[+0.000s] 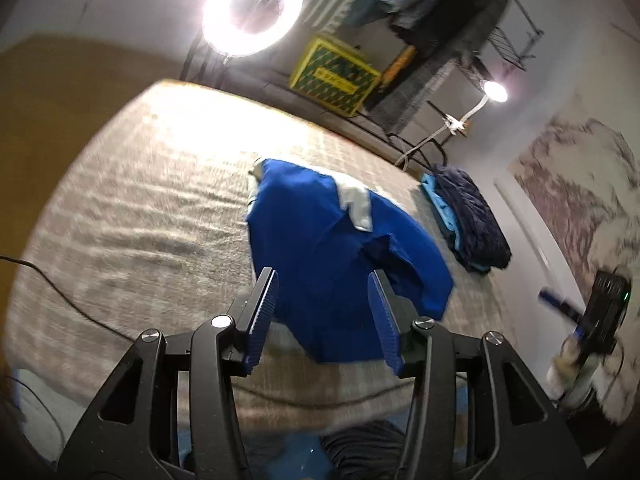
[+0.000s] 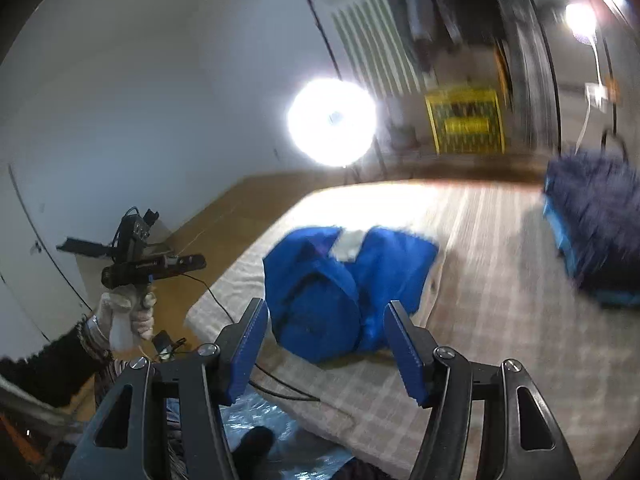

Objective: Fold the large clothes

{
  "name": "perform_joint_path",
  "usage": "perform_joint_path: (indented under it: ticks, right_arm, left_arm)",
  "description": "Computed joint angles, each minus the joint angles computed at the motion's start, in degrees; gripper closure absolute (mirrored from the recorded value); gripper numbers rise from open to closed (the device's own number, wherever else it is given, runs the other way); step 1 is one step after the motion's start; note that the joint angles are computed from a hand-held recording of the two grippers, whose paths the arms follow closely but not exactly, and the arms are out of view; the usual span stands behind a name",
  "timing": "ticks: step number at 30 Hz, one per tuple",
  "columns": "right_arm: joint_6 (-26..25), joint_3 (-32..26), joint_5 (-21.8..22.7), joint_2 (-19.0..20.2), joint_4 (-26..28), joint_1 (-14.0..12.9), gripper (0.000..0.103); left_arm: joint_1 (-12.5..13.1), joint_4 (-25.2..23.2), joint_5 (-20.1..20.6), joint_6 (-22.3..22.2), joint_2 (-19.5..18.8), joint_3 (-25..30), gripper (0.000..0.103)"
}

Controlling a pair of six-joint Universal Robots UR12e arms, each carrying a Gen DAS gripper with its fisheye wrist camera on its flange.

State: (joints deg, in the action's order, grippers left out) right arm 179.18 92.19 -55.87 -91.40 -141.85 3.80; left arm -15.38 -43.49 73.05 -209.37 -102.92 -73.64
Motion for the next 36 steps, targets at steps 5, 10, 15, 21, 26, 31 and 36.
perform_joint_path:
  ticks: [5, 10, 15, 21, 26, 31, 36]
  right_arm:
    - [6.6, -0.9, 1.7, 5.3, 3.9, 0.3, 0.039]
    - [13.6, -0.4, 4.6, 8.9, 2.3, 0.4, 0.039]
    - [17.3, -1.3, 5.5, 11.9, 0.3, 1.0, 0.056]
    - [16.9, -3.5, 9.3, 13.0, 3.0, 0.7, 0.101]
    - [21.0, -1.9, 13.9, 10.1, -2.6, -2.1, 0.102]
    - [22.7, 1.0, 13.3, 9.7, 0.3, -2.4, 0.102]
    - [22.4, 2.4, 8.1, 9.9, 4.6, -0.9, 0.102]
  left_arm:
    - [2.1, 0.7, -5.1, -9.9, -4.0, 0.3, 0.055]
    - [2.7, -1.7, -7.6, -11.6, -6.9, 1.8, 0.054]
    - [3.3, 1.9, -12.1, -13.5, -8.4, 1.7, 0.06]
    - [2.6, 4.3, -15.8, -14.5, -8.6, 2.7, 0.103]
    - [2.5, 6.5, -18.0, -16.9, -6.3, 0.3, 0.103]
    - [2.2, -6.2, -12.4, -14.2, -6.2, -0.6, 0.103]
    - [0.7, -12.6, -6.5, -6.6, -6.5, 2.6, 0.103]
